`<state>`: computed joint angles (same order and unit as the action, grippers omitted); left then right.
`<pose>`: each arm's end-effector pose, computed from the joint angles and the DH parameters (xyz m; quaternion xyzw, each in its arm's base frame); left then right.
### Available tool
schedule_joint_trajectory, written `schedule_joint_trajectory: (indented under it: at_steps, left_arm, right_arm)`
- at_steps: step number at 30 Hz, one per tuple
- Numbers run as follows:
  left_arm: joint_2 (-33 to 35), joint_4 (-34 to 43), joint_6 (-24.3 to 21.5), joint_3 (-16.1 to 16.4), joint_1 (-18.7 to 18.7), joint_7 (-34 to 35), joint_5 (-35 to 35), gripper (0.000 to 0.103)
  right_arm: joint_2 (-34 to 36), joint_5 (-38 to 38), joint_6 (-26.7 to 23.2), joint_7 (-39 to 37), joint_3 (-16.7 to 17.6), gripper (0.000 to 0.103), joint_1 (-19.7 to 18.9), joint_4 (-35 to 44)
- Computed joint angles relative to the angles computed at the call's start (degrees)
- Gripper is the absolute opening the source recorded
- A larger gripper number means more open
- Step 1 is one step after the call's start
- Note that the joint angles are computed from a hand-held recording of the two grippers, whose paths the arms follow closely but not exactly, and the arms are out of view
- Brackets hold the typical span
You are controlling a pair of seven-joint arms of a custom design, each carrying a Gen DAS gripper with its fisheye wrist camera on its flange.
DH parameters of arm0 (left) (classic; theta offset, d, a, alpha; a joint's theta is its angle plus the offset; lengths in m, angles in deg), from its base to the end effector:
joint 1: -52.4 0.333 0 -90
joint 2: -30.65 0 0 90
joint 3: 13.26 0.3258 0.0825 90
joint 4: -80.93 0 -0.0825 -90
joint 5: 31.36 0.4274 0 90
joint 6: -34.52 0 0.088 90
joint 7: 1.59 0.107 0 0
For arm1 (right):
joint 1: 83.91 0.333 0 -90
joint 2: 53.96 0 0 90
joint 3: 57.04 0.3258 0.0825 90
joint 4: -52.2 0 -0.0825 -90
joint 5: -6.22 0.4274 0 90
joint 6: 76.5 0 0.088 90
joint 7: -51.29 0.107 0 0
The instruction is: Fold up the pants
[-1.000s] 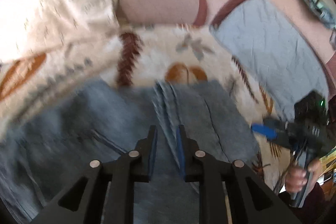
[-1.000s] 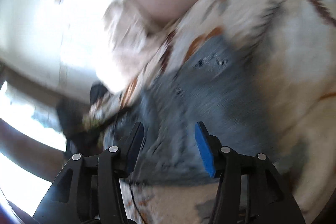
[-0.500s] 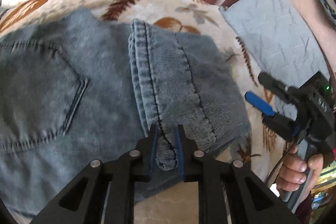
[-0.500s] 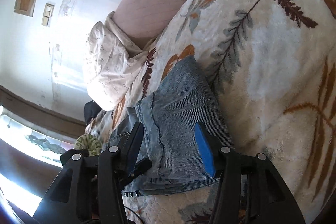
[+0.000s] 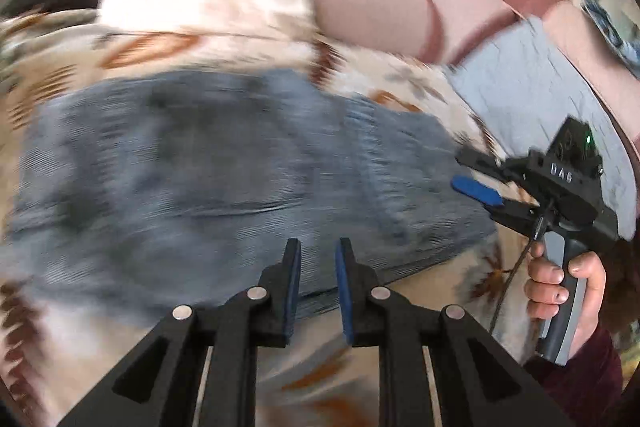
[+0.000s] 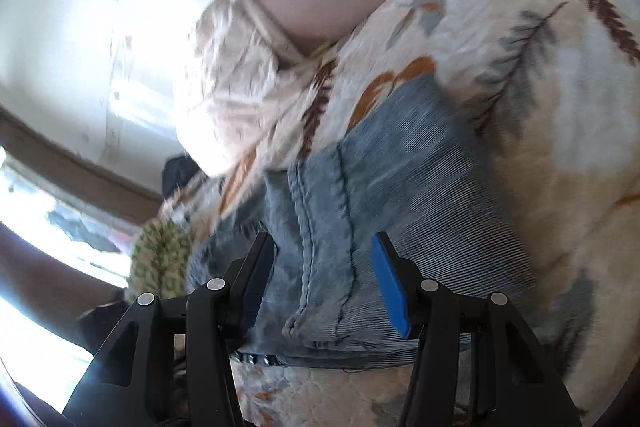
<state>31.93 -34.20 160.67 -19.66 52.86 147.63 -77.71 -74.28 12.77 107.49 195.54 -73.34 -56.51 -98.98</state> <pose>0.6129 -0.0885 0.4598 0.3966 -0.8502 0.3448 0.0324 0.4750 0.0789 0.4478 -0.2943 0.8472 -0.0259 0.4416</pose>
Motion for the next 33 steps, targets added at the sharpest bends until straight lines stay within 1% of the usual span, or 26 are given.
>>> schedule_joint_trajectory:
  at_steps: [1,2,3,4,5,7,8,9,11,13,14,15,16,17,19,20,22,23,24,25,27,29,30,31,32,33]
  left_arm:
    - [-0.29,-0.64,1.55,0.56,0.57,0.71,-1.10,0.020]
    - [-0.30,-1.00,3.32,1.16,1.24,1.56,-2.59,0.020]
    - [-0.32,-1.39,5.26,1.65,1.87,2.11,-4.19,0.020]
    - [-0.11,-1.45,7.05,1.93,2.34,1.94,-5.22,0.020]
    - [0.25,-1.29,9.02,2.17,2.79,1.03,-5.84,0.020]
    - [1.21,-0.58,12.16,2.13,3.24,-2.17,-6.06,0.020]
    - [1.91,-0.07,13.43,2.09,3.40,-4.92,-5.16,0.020]
    - [2.87,0.85,13.36,2.07,3.66,-6.97,-4.15,0.020]
    - [4.20,1.87,14.61,1.75,3.92,-10.85,-2.41,0.020]
    - [5.76,3.82,13.75,1.76,4.63,-15.19,-1.14,0.020]
    - [6.02,4.09,14.13,1.75,5.02,-16.53,-0.71,0.023]
    - [6.18,4.05,15.95,1.70,5.04,-18.57,0.42,0.028]
    - [6.29,3.85,17.72,1.62,4.99,-20.41,1.66,0.042]
    - [6.53,4.05,17.98,1.56,5.27,-21.32,2.20,0.050]
    - [7.18,5.03,15.94,1.36,6.14,-22.50,1.97,0.050]
    - [7.11,5.19,14.81,1.30,6.63,-22.58,1.61,0.052]
    - [7.20,5.39,14.36,1.28,6.95,-24.02,2.06,0.058]
    - [7.17,5.28,14.53,1.23,6.95,-24.70,2.45,0.060]
    - [7.36,5.51,13.93,1.17,7.00,-25.08,2.93,0.060]
    - [7.61,5.77,13.13,1.10,7.06,-25.37,3.30,0.060]
    - [8.28,6.30,11.32,0.82,7.13,-25.80,3.54,0.060]
    - [8.84,6.53,9.87,0.43,7.10,-25.08,3.82,0.058]
    - [9.13,6.37,9.16,0.22,6.97,-24.66,4.07,0.058]
    - [9.20,6.06,9.43,0.18,6.75,-25.03,4.55,0.056]
    - [8.92,5.22,10.96,0.02,6.48,-25.03,4.36,0.055]
    - [8.67,4.68,12.03,-0.26,6.50,-23.89,3.14,0.053]
  right_arm:
    - [1.00,0.14,-0.85,-0.39,0.39,0.051,0.19,0.90]
    - [2.11,3.40,-2.20,-3.01,0.84,0.051,1.02,2.07]
    - [3.20,6.07,-6.06,-5.67,0.65,0.051,2.16,3.78]
    - [4.32,5.53,-8.34,-5.85,1.06,0.051,1.99,4.92]
    - [5.64,2.48,-12.17,-4.61,3.05,0.051,0.23,6.43]
    - [6.15,-11.73,-16.11,4.50,6.91,0.052,-3.98,8.21]
    - [6.10,-15.98,-17.08,7.84,9.34,0.052,-6.30,8.53]
    - [5.71,-19.11,-18.18,10.93,10.24,0.052,-7.04,8.70]
    - [4.42,-22.48,-17.04,15.81,14.70,0.052,-11.64,7.49]
    - [2.62,-26.38,-15.40,22.17,21.61,0.052,-18.94,6.18]
    - [1.49,-32.19,-15.71,27.15,24.06,0.053,-21.72,5.98]
    - [0.93,-37.47,-16.99,31.58,24.94,0.054,-22.60,6.32]
    - [0.18,-40.42,-18.39,33.97,27.27,0.054,-24.53,6.53]
    - [0.11,-43.36,-18.74,36.90,28.46,0.054,-25.52,6.86]
    - [-0.90,-43.48,-16.90,39.01,34.11,0.056,-30.75,6.09]
    - [-1.07,-45.06,-15.57,42.37,36.74,0.056,-33.00,5.64]
    - [-0.88,-46.85,-16.68,45.36,37.92,0.058,-33.00,5.89]
    - [0.07,-48.23,-18.74,46.02,36.07,0.059,-30.25,6.89]
    - [1.34,-50.16,-20.73,46.21,32.33,0.059,-25.83,8.22]
    - [2.61,-50.95,-21.97,45.35,29.60,0.059,-22.64,9.76]
    - [6.12,-47.77,-19.68,39.56,25.76,0.059,-19.21,13.62]
    - [10.30,-37.93,-18.83,26.76,20.30,0.059,-13.68,18.67]
    - [12.51,-31.06,-18.89,17.82,19.14,0.059,-12.35,21.85]
    - [16.30,-22.25,-18.38,7.77,18.25,0.059,-10.99,26.70]
    - [19.06,-13.37,-20.56,-2.27,19.35,0.059,-11.53,31.31]
    - [22.35,-4.46,-22.15,-12.32,22.25,0.059,-13.94,36.31]
